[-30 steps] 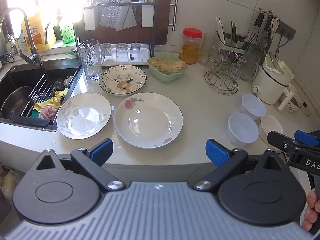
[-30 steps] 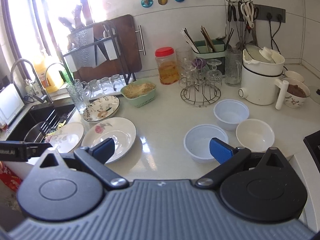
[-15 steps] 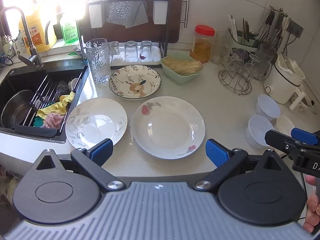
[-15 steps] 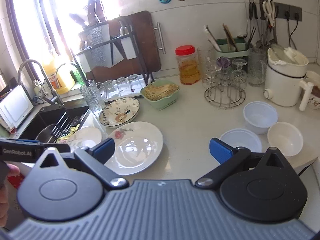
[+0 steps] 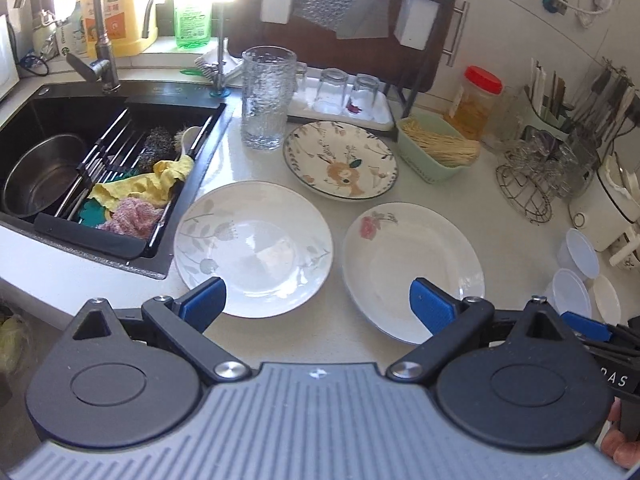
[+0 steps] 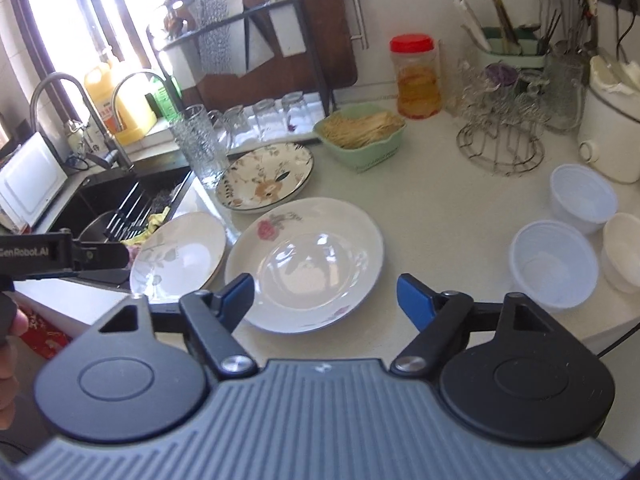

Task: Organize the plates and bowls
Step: 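Close both grippers on the rim of the leaf-print plate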

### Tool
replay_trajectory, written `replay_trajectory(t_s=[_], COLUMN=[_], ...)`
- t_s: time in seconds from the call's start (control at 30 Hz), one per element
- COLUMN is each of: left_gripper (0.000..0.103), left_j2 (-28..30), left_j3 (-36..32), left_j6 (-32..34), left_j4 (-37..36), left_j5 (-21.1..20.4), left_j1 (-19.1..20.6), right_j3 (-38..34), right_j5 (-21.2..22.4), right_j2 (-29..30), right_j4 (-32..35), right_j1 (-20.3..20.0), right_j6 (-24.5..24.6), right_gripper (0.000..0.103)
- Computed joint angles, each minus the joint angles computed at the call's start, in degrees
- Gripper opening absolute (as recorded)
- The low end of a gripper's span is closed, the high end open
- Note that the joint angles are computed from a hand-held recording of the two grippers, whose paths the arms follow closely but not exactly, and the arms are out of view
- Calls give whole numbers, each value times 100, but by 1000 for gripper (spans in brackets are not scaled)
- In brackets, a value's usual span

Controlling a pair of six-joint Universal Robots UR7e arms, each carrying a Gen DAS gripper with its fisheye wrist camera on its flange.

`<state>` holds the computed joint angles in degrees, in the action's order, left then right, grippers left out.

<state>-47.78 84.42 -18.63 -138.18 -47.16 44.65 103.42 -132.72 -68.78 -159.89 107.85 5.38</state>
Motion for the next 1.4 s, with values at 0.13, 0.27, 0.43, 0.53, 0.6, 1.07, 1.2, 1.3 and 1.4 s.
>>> replay_trajectory(t_s=[0.13, 0.27, 0.43, 0.53, 0.6, 1.07, 1.2, 1.3, 1.4], left_gripper=[98, 86, 75, 68, 65, 37, 34, 33, 29], left_j2=[-39, 40, 231, 431, 562, 1163, 1465, 1758, 2077], left_j3=[-34, -295, -799, -1210, -1472, -2856, -3429, -3925, -4524], left_j6=[54, 157, 323, 549, 657, 762, 1009, 1339, 1505], left_j4=[-167, 17, 308, 535, 712, 1636, 1927, 2126, 2471], left_j5=[-115, -259, -513, -644, -733, -1331, -1427, -1499, -1620], left_j1=[269, 558, 941, 1142, 1256, 1979, 2092, 2147, 2199], right_j3=[-199, -278, -517, -693, -833, -1810, -2021, -2133, -2248], right_j5=[192, 687, 846, 952, 998, 652, 481, 577, 541], right_j2=[333, 606, 1018, 1246, 1424, 2252, 2413, 2500, 2608], right_j4=[92, -462, -823, -833, -786, 505, 787, 867, 950], right_j1=[-40, -113, -99, -88, -102, -114, -152, -226, -253], right_j6=[-34, -142, -258, -280, -152, 1256, 1548, 1680, 1836], right_gripper=[61, 57, 57, 57, 57, 31, 31, 31, 26])
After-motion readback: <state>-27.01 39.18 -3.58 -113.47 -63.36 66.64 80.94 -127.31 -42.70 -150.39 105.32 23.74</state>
